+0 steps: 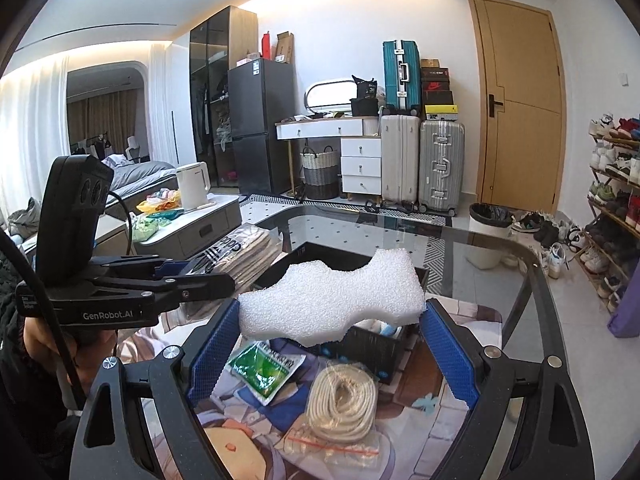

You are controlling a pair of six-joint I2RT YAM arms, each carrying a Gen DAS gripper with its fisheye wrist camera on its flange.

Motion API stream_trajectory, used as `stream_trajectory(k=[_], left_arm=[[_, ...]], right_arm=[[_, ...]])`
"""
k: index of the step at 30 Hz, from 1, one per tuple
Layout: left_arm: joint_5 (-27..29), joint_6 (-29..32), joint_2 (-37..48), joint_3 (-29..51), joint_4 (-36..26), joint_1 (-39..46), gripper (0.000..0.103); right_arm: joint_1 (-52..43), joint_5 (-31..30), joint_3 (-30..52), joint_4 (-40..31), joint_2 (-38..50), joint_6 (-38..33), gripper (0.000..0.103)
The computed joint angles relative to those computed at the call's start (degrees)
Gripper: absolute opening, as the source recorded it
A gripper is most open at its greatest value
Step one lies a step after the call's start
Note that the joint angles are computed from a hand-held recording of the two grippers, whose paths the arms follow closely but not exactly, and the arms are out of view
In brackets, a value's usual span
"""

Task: Organize soft objects
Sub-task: 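Carry the adidas bag with the left gripper while the right gripper carries the foam over the box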

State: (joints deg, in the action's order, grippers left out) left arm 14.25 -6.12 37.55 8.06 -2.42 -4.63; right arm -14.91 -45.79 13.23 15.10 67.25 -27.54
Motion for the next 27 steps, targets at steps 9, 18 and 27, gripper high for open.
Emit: stream_trajectory(k=[9, 18, 27], left_arm=[[-0.8, -2.2, 11.5, 3.7, 8.1, 0.5, 0.040], [-2.8, -4.2, 22.5, 6.6, 16.5, -0.1, 0.040], [-7.2, -4.4, 34.6, 10.2, 23.1, -3.7, 0.040]], right_arm=[[3.3, 5.3, 3.3, 6.5, 5.2, 8.4, 0.091], [6.6, 9.5, 9.0, 9.5, 14.3, 10.6, 0.091], [11.2, 13.7, 14.4, 13.2, 25.0, 9.4, 0.091]])
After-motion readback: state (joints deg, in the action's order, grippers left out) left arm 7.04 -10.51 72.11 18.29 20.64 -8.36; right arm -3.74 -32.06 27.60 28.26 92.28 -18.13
